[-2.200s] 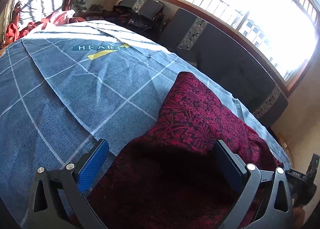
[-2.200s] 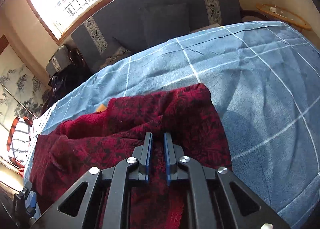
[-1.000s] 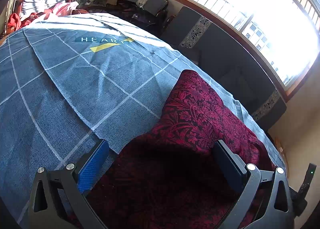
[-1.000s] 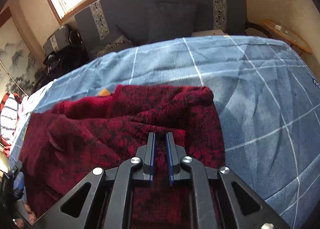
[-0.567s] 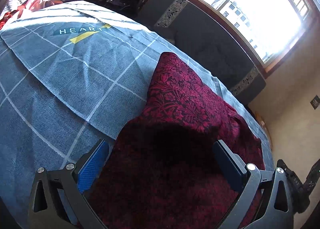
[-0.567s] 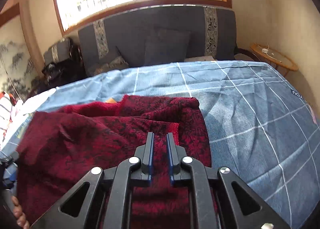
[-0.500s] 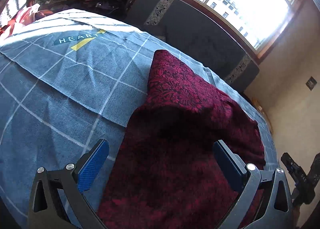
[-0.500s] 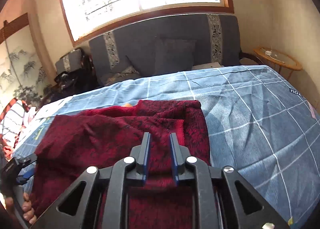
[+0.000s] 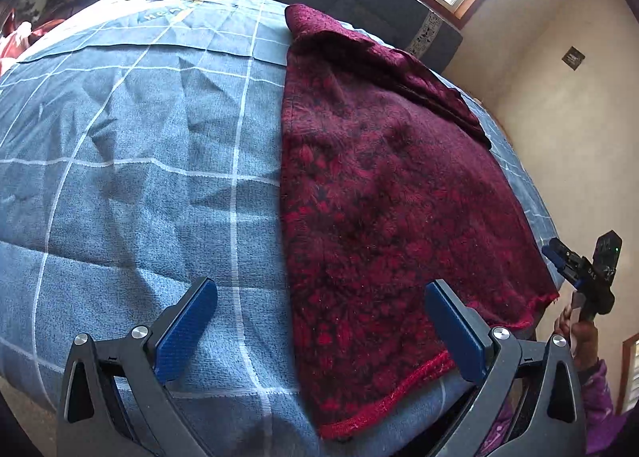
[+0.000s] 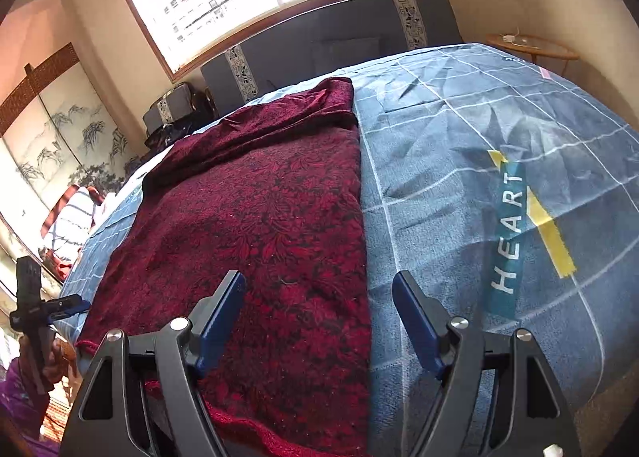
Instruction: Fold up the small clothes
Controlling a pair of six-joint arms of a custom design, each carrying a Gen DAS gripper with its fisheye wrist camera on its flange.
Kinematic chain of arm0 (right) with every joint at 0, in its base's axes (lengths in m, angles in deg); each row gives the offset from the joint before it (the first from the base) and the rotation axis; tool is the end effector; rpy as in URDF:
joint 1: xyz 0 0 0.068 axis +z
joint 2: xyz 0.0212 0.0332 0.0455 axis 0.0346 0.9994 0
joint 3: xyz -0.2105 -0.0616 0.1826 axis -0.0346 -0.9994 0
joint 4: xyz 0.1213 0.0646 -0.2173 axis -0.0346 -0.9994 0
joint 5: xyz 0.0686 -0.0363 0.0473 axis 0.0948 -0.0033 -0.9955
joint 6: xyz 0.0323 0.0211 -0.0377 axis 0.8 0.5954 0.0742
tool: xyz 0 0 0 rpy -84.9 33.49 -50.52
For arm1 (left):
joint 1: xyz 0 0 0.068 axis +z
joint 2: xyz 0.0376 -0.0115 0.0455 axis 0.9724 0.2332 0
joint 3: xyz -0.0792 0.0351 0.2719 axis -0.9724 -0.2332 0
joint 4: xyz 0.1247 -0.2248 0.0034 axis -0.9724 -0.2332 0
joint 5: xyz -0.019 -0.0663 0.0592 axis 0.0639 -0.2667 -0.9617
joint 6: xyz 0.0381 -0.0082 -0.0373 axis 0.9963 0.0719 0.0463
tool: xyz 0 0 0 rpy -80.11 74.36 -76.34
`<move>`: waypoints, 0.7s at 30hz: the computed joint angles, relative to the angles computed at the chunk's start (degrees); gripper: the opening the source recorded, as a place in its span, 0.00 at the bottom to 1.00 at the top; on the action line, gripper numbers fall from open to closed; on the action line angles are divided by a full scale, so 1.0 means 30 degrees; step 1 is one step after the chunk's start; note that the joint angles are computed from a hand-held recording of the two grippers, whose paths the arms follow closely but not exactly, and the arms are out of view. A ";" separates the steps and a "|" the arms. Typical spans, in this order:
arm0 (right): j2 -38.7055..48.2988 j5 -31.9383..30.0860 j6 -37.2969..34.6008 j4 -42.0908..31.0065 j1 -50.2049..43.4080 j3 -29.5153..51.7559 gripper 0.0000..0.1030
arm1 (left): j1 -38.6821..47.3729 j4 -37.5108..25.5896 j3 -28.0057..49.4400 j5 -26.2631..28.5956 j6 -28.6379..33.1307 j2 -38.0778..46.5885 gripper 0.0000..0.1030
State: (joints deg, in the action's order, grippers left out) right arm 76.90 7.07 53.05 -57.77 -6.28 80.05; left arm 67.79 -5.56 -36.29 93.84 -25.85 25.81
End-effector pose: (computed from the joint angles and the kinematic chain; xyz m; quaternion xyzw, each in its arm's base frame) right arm 0.3486 -0.0319 0.0683 -0.0290 0.9066 0.2293 0.3530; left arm 0.2726 -0.0503 0.0786 -0.0992 0.9337 -0.2025 0.2781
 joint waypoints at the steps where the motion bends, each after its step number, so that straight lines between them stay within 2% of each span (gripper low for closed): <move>1: 0.0232 -0.0246 0.0029 -0.0214 -0.0077 0.0214 0.72 | -0.0115 0.0308 -0.0282 0.0355 -0.0158 -0.0110 0.99; 4: 0.1146 -0.0377 0.0202 -0.1693 -0.0123 0.1143 0.71 | -0.0934 0.0801 -0.0849 0.0170 -0.0177 -0.0403 0.99; 6: 0.1188 -0.0686 0.0385 -0.1047 -0.0247 0.0755 0.69 | -0.1367 0.0628 -0.0889 0.0204 0.0152 -0.0527 0.99; 8: 0.1166 -0.1381 0.0439 -0.1251 -0.0427 0.0586 0.61 | -0.1404 0.1388 -0.1261 0.1262 -0.0106 -0.0502 0.99; 11: 0.1282 -0.2615 0.0684 -0.1925 -0.0736 0.0641 0.52 | -0.1163 0.3676 -0.1979 0.3204 -0.0770 0.0070 0.93; 14: 0.1661 -0.3845 0.0958 -0.3069 -0.1213 0.1168 0.44 | -0.0311 0.7423 -0.2960 0.4483 -0.2300 0.1229 0.92; 15: 0.1817 -0.4306 0.1075 -0.3453 -0.1385 0.1334 0.42 | 0.0066 0.8366 -0.3194 0.4923 -0.2780 0.1608 0.85; 16: 0.1941 -0.4632 0.1068 -0.3916 -0.1505 0.1546 0.39 | 0.0374 0.8403 -0.3150 0.5135 -0.2912 0.1773 0.68; 17: 0.2009 -0.4835 0.0961 -0.4356 -0.1550 0.1690 0.32 | 0.0506 0.7629 -0.2842 0.5013 -0.2717 0.1810 0.55; 18: 0.2170 -0.4935 0.0694 -0.5112 -0.1543 0.1964 0.26 | 0.0590 0.6750 -0.2600 0.4719 -0.2328 0.1688 0.37; 19: 0.2306 -0.4960 0.0522 -0.5574 -0.1529 0.2083 0.16 | 0.0761 0.6115 -0.2264 0.4812 -0.1982 0.1754 0.32; 21: 0.2509 -0.5495 0.0278 -0.5654 -0.1619 0.2014 0.15 | 0.1126 0.5225 -0.2001 0.5295 -0.1496 0.1625 0.31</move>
